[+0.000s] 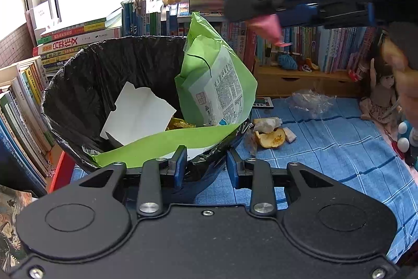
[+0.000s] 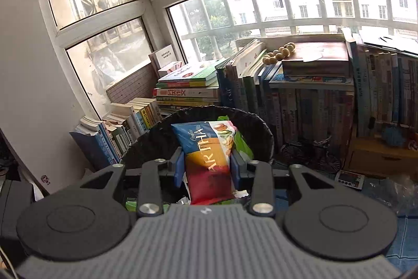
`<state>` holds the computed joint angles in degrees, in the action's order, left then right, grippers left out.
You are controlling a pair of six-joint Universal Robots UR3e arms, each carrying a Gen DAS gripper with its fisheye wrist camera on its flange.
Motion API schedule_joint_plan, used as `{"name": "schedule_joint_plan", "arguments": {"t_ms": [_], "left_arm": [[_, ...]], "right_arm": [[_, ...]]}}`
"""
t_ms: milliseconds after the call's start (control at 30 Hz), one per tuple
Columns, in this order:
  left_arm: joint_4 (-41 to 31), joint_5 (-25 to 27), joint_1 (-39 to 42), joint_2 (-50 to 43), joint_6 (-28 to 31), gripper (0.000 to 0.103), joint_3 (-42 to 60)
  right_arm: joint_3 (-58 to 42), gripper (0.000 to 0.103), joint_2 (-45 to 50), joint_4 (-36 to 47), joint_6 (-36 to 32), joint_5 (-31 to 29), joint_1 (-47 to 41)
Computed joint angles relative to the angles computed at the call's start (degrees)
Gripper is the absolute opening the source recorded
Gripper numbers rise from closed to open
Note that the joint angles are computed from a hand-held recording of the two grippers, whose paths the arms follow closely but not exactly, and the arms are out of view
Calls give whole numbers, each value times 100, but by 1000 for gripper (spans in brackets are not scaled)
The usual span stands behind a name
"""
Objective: Collect trash
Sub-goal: 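Carry the snack bag over the black bin and open the right gripper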
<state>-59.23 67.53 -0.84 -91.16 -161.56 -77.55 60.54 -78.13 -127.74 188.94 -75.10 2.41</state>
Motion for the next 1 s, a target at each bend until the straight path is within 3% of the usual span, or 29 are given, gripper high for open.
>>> {"name": "schedule_joint_plan", "arguments": {"t_ms": [400, 500, 767, 1000], "left_arm": [[13, -63, 35, 14, -93, 31, -24], [51, -46, 27, 27, -101, 31, -56], [25, -14, 17, 9, -144, 31, -13], [77, 25, -8, 22, -161, 31, -49]], "right_arm": [[-1296, 48, 1055, 734, 46, 196, 150], [-1320, 63, 1067, 763, 6, 220, 149], [-1304, 65, 982, 801, -150, 208, 75], [-619, 67, 535, 443, -110, 80, -135]]}}
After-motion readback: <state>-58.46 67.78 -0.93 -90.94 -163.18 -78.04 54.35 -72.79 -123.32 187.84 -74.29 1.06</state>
